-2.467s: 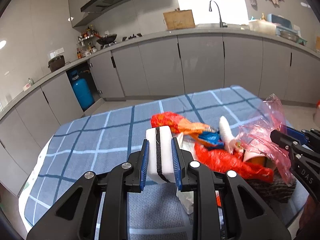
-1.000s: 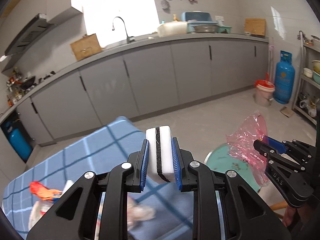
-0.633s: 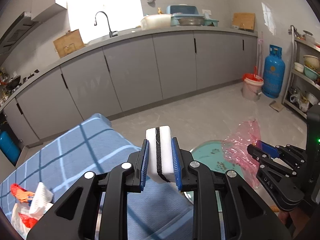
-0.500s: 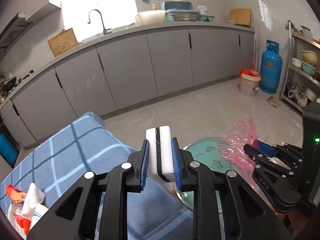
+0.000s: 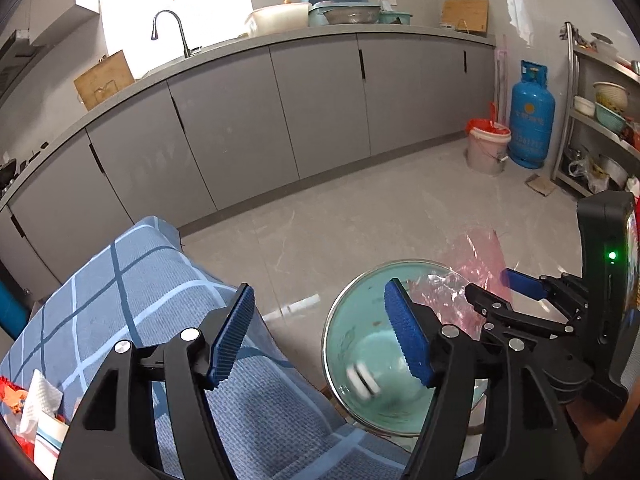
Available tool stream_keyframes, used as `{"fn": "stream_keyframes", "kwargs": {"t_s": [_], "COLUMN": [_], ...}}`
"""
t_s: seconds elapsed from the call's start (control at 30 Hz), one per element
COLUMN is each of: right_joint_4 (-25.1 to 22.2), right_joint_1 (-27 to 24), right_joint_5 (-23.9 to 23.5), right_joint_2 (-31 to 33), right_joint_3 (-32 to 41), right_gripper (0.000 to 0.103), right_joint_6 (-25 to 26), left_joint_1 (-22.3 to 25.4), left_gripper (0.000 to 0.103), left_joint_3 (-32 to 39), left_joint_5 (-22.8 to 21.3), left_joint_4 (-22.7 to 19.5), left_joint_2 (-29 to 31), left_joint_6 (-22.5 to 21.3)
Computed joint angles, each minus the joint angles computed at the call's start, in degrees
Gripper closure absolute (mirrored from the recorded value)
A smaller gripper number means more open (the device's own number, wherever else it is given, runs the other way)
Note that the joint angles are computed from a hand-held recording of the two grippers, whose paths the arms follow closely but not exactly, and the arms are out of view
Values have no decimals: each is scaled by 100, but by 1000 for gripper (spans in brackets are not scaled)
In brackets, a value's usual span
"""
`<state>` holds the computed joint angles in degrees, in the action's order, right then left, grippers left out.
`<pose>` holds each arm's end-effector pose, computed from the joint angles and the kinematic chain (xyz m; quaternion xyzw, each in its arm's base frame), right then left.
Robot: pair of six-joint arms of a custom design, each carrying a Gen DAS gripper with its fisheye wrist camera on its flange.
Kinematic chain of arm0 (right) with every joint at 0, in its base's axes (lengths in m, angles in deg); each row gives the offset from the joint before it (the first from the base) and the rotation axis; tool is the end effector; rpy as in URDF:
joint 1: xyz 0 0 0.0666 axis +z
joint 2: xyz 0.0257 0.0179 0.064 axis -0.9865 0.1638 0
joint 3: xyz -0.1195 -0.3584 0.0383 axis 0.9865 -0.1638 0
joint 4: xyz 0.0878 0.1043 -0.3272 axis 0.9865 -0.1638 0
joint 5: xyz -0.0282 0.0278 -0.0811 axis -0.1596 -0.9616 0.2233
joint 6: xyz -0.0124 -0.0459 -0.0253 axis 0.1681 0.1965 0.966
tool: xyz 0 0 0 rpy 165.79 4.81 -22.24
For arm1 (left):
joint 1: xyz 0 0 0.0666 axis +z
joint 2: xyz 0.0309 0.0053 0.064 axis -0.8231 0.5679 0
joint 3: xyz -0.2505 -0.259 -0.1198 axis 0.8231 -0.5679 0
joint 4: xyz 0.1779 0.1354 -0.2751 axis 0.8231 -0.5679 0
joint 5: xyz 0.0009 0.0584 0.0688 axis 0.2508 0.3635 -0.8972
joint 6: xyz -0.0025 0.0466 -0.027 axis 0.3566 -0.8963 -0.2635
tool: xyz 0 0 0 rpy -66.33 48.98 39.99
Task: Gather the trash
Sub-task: 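Open the right tool to drop the pink bag into the bucket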
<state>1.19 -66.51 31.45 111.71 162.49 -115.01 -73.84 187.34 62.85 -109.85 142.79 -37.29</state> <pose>0.5760 0.1291 0.2643 0.2458 0.8915 -0.0363 0.3787 0.6254 -0.2152 0.3250 0.3320 0.8371 -0.0677 0.4294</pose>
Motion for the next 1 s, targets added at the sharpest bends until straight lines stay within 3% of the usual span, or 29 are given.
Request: {"fn": "stream_keyframes", "kwargs": {"t_s": [0.13,0.5,0.8,1.0], "right_joint_4": [-11,-88,-200,-321], "right_joint_1": [22,203,661,1038], "right_joint_5": [36,159,145,123], "right_joint_2": [-17,-250,-253,-47], "right_joint_3": [-1,-61,340,817], "right_gripper": [47,40,37,33], "right_joint_6": [-14,-121,-14,148], "left_joint_1": [19,249,666,1201], "left_gripper": [31,16,16,14], "left_joint_3": [11,-285,-843,-1395], "left_joint_5": [-6,-281,-358,-407], "left_joint_4": [-16,313,629,945], "left_joint_2": [-8,-370,-962,-1491], "left_joint_6": [21,82,65,-12]}}
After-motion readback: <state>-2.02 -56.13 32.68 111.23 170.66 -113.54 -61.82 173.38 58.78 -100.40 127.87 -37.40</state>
